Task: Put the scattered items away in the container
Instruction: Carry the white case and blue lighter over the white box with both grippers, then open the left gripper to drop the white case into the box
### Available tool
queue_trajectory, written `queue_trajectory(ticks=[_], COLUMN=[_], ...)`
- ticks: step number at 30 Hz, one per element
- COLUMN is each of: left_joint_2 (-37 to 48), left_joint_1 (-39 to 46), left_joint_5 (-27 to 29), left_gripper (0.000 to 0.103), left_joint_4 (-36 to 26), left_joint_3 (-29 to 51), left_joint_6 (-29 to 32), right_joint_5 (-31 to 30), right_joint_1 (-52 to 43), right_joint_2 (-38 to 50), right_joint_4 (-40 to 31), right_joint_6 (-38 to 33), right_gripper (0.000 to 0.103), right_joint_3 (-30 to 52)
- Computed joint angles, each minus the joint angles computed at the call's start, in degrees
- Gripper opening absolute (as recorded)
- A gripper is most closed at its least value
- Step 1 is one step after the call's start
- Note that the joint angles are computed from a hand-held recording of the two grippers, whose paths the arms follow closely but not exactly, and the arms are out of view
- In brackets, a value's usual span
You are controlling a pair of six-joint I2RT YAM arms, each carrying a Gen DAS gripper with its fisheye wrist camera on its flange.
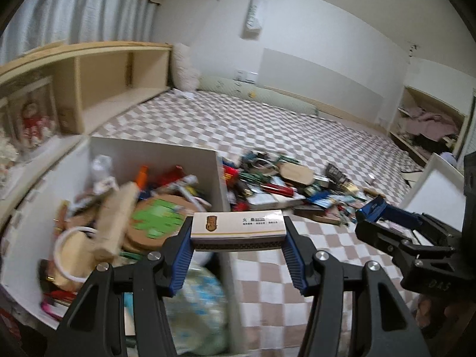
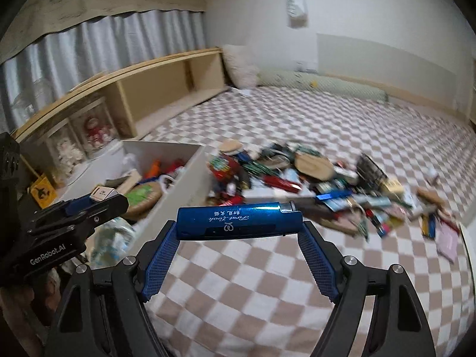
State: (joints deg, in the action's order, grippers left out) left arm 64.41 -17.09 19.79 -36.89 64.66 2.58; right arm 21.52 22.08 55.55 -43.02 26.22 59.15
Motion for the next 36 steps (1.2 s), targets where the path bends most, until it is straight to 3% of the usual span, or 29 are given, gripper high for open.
queue_trajectory(ticks=[8,16,26,33,36], left_joint_2=[2.18,5.28,7.97,8.73,9.03], left_joint_1=[12.35,21.41,25.51,26.89,27.2], left_joint_5=[4.52,4.4,3.55,3.19,2.48], left_gripper=[0.055,0.055,0.055,0.056,0.066], left_joint_4=[-2.48,-6.0,-9.13,-9.72,-9.56], left_joint_3=[2.0,3.71,4.61,3.91,3.45], left_joint_6=[5.24,11.88,17.82,18.79,18.55], right_joint_5=[-0.7,-6.15,-8.13,-9.35,-10.35], right_joint_1=[5.68,8.84,11.94,12.62,12.48], right_joint_2=[9.69,16.39,22.05,24.22,24.86], right_joint_4=[5.24,8.07,7.9,7.72,7.95], right_joint_6=[-2.4,-3.27,-3.71,-3.61,-3.14], right_gripper=[0.082,0.082,0.082,0.082,0.082], right_joint_3=[6.34,9.91,12.69,13.32,13.31])
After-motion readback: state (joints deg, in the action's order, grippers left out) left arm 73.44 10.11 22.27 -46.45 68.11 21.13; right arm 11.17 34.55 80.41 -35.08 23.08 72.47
